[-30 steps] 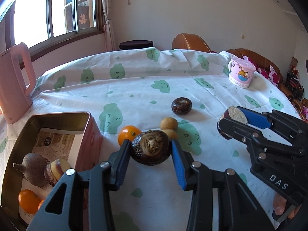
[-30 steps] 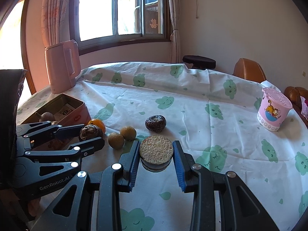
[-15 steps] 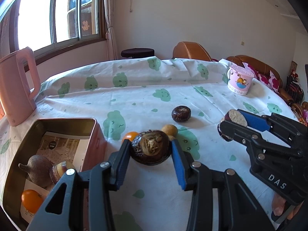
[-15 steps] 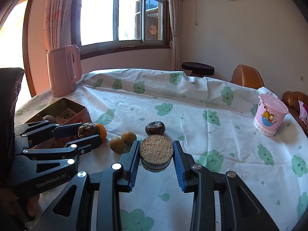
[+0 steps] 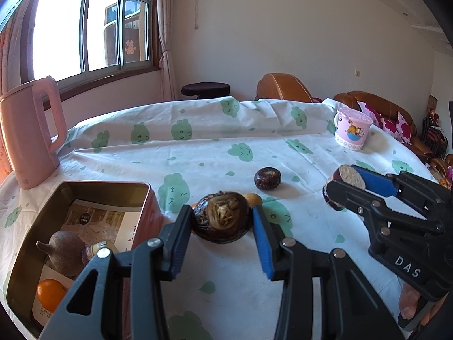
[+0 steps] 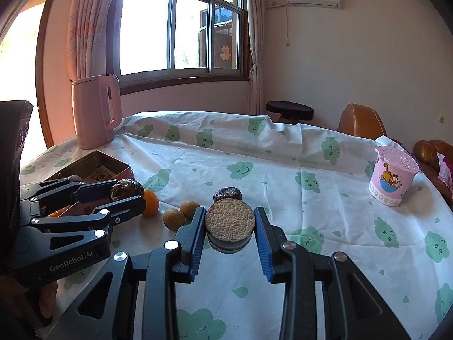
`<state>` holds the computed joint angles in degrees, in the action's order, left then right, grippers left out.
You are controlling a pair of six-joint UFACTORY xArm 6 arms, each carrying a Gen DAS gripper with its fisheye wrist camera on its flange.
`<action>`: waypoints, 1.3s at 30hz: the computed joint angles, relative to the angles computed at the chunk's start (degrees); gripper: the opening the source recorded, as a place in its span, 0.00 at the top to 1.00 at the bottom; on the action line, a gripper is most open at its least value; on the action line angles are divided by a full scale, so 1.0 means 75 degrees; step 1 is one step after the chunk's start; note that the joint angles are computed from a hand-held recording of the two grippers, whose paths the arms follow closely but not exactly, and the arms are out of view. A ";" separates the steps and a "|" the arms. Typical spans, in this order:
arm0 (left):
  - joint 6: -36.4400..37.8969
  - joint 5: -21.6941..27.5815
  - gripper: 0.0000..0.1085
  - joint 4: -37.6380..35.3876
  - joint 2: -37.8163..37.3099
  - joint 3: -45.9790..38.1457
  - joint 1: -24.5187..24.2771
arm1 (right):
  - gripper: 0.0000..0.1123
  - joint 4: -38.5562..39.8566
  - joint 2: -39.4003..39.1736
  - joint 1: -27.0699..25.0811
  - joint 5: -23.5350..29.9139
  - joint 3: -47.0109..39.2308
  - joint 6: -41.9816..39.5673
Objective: Organize fruits
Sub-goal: 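Lift and carry the brown fruit in the left tool and jar in the right over the tin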
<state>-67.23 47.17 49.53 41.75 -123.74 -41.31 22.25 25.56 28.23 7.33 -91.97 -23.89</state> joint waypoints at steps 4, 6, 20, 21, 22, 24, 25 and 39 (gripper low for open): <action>-0.0159 -0.0007 0.59 0.0214 -0.0063 0.0087 -0.0024 | 0.68 0.0174 -0.0042 0.0027 -0.0153 0.0081 -0.0173; -0.0267 -0.0028 0.59 0.0339 -0.0124 0.0182 -0.0037 | 0.68 0.0288 -0.0055 0.0040 -0.0224 0.0103 -0.0284; -0.0853 -0.0103 0.59 0.1045 -0.0376 0.0544 -0.0113 | 0.68 0.1325 -0.0225 0.0188 -0.0759 0.0368 -0.1244; -0.0906 -0.0097 0.59 0.1106 -0.0399 0.0575 -0.0121 | 0.68 0.1381 -0.0233 0.0198 -0.0792 0.0381 -0.1294; -0.0977 -0.0100 0.59 0.1181 -0.0428 0.0621 -0.0124 | 0.68 0.1464 -0.0246 0.0212 -0.0831 0.0400 -0.1368; -0.1106 -0.0111 0.59 0.1320 -0.0493 0.0719 -0.0136 | 0.68 0.1700 -0.0272 0.0241 -0.0899 0.0424 -0.1585; -0.1162 -0.0114 0.59 0.1382 -0.0515 0.0752 -0.0142 | 0.68 0.1831 -0.0284 0.0258 -0.0935 0.0435 -0.1707; -0.1854 -0.0045 0.59 0.2159 -0.0791 0.1153 -0.0241 | 0.68 0.5104 -0.0373 0.0618 -0.1496 0.0265 -0.4811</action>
